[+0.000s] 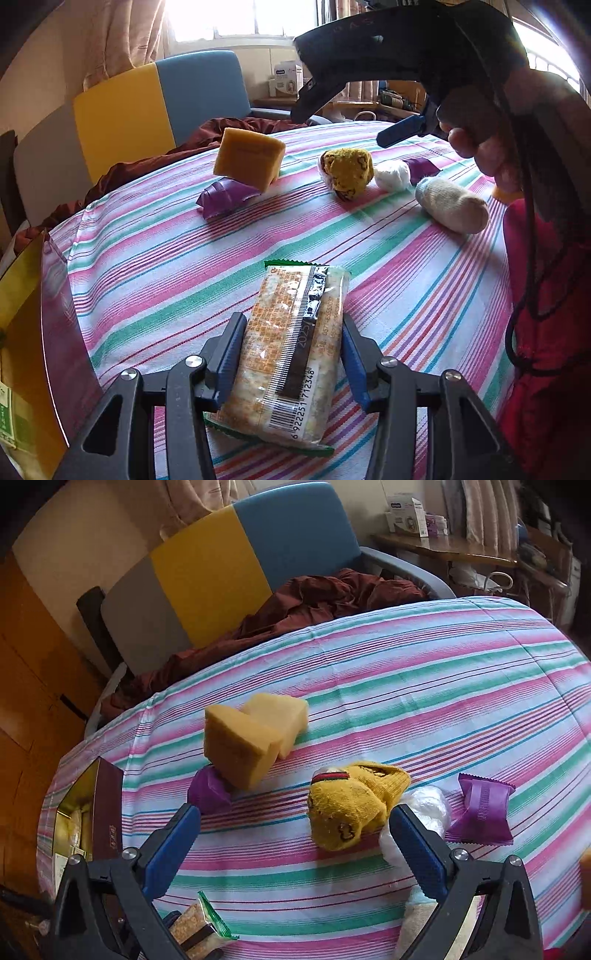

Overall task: Organize objects
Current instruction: 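Grasp the granola bar with the left tool while the right tool grasps a yellow sponge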

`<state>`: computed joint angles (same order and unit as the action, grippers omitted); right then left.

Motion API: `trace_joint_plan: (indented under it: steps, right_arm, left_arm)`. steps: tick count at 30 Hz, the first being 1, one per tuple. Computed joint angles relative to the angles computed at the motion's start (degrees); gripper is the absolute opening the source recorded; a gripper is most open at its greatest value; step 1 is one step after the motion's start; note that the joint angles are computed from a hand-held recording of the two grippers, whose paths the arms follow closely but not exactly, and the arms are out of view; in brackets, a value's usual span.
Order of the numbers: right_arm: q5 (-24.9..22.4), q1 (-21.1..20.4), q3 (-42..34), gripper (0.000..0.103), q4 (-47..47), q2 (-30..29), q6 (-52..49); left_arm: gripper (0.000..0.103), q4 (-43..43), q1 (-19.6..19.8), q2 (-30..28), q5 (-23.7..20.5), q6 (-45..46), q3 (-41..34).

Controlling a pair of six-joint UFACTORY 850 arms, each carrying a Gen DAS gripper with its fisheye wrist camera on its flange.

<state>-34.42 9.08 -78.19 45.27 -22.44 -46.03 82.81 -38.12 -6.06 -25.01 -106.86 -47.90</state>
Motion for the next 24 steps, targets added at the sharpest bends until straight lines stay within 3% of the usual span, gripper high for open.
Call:
trace_joint_plan:
  steps: [3, 8, 14, 17, 19, 20, 24]
  right_arm:
    - [0.2, 1.1, -0.3, 0.094, -2.0, -0.1, -0.2]
    - [3.6, 4.5, -2.6, 0.092, -7.6, -1.1, 0.8]
    - [5.9, 8.5, -10.5, 0.091, -20.5, -7.2, 10.8]
    - [3.9, 9.8, -14.5, 0.091, -25.4, -10.6, 15.2]
    - [3.5, 10.7, -15.4, 0.078, -28.9, -11.8, 17.4]
    - [4.1, 11.3, -15.0, 0.058, -33.0, -11.8, 20.3]
    - [9.3, 11.8, -9.6, 0.046, -33.5, -7.4, 18.3]
  left_arm:
    - [0.050, 1.6, 0.3, 0.1, 0.7, -1.9, 0.3]
    - [0.050, 3.1, 0.5, 0.3, 1.5, -3.9, 0.6]
    - [0.050, 5.1, 1.2, 0.5, 3.0, -6.2, 1.0]
    - [0.051, 6.1, 1.7, 0.6, 4.2, -7.6, 1.2]
    - [0.050, 6.9, 1.9, 0.7, 4.8, -8.5, 1.4]
    - [0.050, 7.0, 2.0, 0.7, 4.8, -8.6, 1.4]
    - [0.050, 7.7, 2.0, 0.7, 5.0, -9.4, 1.4]
